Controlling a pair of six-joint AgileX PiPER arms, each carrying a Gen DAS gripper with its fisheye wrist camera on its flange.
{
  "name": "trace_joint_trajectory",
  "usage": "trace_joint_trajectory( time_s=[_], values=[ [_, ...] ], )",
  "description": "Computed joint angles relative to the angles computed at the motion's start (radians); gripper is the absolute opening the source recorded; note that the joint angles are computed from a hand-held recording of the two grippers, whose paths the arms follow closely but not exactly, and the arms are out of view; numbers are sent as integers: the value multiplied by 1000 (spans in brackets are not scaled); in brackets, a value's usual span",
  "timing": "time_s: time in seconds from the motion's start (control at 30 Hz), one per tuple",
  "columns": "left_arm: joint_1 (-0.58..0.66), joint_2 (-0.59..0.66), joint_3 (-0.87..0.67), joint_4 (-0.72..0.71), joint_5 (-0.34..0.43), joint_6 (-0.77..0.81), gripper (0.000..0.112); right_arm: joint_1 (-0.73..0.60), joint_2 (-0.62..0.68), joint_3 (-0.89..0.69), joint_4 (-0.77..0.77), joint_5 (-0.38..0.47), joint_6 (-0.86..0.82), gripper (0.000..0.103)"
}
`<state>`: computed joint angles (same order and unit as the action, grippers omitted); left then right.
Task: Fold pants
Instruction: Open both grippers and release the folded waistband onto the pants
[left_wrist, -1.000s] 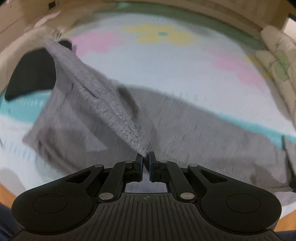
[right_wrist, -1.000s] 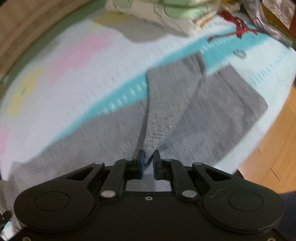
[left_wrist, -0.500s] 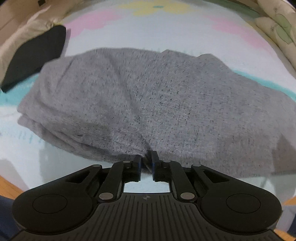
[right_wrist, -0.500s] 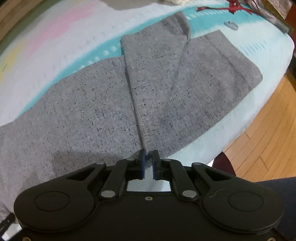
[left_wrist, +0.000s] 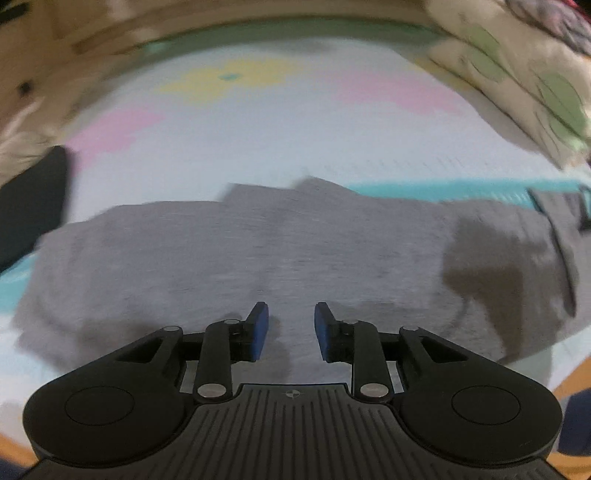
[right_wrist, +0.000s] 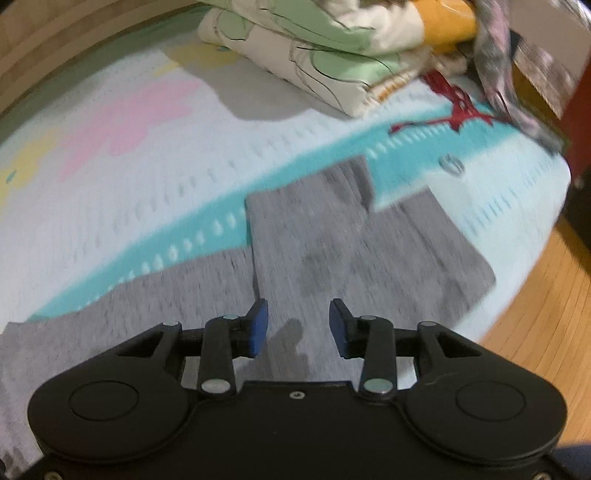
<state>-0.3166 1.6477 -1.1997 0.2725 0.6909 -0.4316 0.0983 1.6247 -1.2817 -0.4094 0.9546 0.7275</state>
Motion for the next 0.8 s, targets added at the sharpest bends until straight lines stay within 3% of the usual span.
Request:
trace_joint_trajectory(
  time_s=[0.17,0.23,0.53,0.57,0.63,0.67,0.8],
  values=[
    [41,144,-45,-203,-3,234,27,33,181,-162,-106,29,21,48],
    [30,121,4,-161,-66,189,28,47,238,-206,-149,37,36,48],
    [6,83,86,-93,-143,156,29,81,458,-388,-195,125,13,46],
    [2,84,92,-89,-150,146,29,81,463,-384,-212,127,29,44],
    [1,74,105,-100,-150,142,29,78,450,-367,-226,126,42,8],
    [5,69,106,-115,-146,150,29,74,433,-359,-230,134,32,4],
    [27,57,103,-172,-124,179,29,10,253,-249,-162,89,17,4]
  ],
)
